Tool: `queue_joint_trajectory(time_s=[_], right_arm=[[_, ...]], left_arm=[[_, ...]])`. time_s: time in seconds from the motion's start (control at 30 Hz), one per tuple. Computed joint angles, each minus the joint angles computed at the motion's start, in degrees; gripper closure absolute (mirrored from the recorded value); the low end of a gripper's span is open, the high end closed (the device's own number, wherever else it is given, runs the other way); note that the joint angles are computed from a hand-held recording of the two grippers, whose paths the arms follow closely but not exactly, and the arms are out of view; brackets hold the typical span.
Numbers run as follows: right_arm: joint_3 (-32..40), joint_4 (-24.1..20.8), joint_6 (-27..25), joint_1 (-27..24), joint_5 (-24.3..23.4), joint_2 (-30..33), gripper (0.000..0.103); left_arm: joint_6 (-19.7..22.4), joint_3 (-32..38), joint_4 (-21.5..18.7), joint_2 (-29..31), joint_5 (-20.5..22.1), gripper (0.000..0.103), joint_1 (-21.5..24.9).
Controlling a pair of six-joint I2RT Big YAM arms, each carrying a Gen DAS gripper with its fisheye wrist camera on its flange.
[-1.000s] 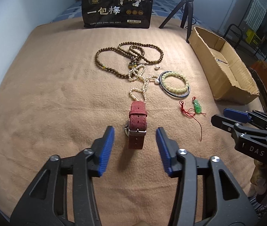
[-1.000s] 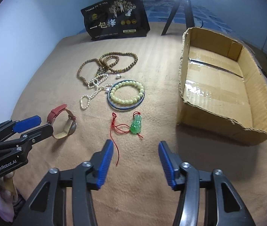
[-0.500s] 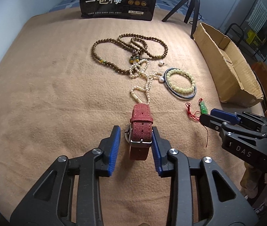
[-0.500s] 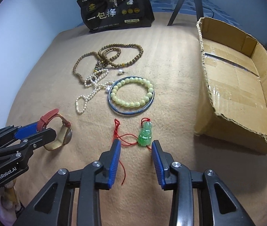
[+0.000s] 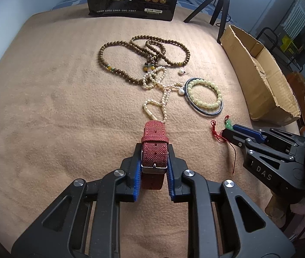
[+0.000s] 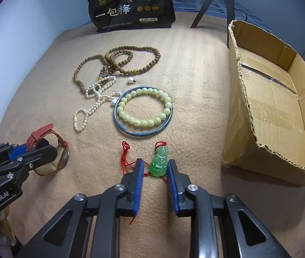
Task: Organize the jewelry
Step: 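Close left gripper on the watch strap while right gripper closes on the jade pendant, then carry the watch with left tool while right tool carries the pendant over the cardboard box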
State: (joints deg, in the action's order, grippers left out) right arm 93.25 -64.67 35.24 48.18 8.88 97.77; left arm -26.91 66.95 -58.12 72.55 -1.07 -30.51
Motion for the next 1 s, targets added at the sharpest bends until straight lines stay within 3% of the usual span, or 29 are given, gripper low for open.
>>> queue_joint_trajectory(time_s=[1.0], right_arm=[[0.7, 2.2, -3.3, 1.7, 6.0, -6.8, 0.087]], left_arm=[[0.8, 4.9, 3.6, -2.6, -2.7, 0.085, -3.7]])
